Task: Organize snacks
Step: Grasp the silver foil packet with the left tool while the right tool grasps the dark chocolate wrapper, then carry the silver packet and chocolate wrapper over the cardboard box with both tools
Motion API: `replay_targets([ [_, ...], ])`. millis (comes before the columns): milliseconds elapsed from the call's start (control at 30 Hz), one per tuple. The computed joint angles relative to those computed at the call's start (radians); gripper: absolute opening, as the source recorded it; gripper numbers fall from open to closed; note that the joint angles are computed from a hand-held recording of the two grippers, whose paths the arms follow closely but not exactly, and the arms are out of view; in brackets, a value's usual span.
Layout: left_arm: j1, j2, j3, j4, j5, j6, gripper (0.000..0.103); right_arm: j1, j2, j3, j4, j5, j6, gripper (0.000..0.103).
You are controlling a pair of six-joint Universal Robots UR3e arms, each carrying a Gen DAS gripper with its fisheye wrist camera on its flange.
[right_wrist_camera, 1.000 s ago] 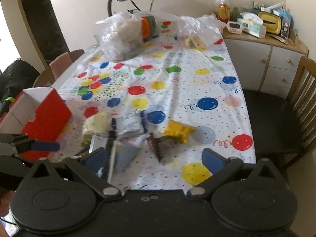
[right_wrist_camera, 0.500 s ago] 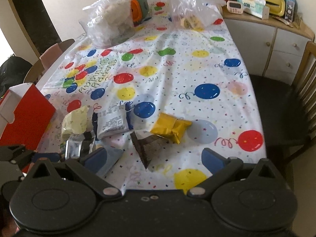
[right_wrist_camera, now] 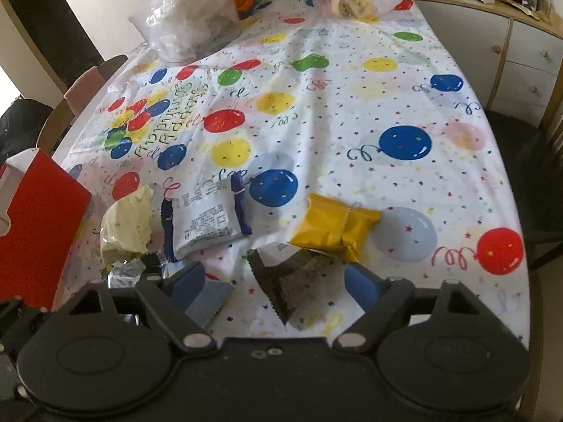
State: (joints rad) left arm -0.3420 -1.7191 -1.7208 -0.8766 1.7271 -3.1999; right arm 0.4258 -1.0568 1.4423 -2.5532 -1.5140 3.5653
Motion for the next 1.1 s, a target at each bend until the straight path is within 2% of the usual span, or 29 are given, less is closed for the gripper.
replay_targets([
  [67,-0.011,-0.025,0.031,-0.024,0.022,-0.02,0.077,0.002,0.02,-0.027,0.017,0.003,0.002,0.081],
  [100,-0.01,-0.032,0.041,-0.034,0.023,-0.026,0.071,0.004,0.032,-0.042,0.026,0.004,0.005,0.08],
  [200,-0.003,-0.039,0.055,-0.05,0.02,-0.039,0.067,0.01,0.056,-0.075,0.047,-0.003,0.012,0.077],
  [233,0.0,-0.037,0.051,-0.049,0.02,-0.04,0.063,0.012,0.062,-0.085,0.055,-0.007,0.012,0.075],
  [333,0.02,-0.034,0.048,-0.066,0.007,-0.048,0.051,0.015,0.065,-0.086,0.054,-0.02,0.016,0.066],
  [433,0.048,-0.014,0.024,-0.067,-0.019,-0.042,0.043,0.017,0.06,-0.082,0.057,-0.036,0.018,0.051],
  [567,0.102,0.028,-0.016,-0.062,-0.087,-0.03,0.041,0.001,0.03,-0.026,0.02,-0.02,0.037,0.039],
  [667,0.134,0.057,-0.042,-0.063,-0.127,-0.025,0.04,0.001,0.014,0.003,0.001,-0.025,0.039,0.035],
  [933,0.209,0.144,-0.101,-0.082,-0.207,0.008,0.04,0.011,-0.061,0.104,-0.04,-0.023,0.063,0.029],
  [1100,0.262,0.219,-0.139,-0.114,-0.257,0.046,0.04,0.027,-0.146,0.187,-0.07,-0.023,0.076,0.029],
])
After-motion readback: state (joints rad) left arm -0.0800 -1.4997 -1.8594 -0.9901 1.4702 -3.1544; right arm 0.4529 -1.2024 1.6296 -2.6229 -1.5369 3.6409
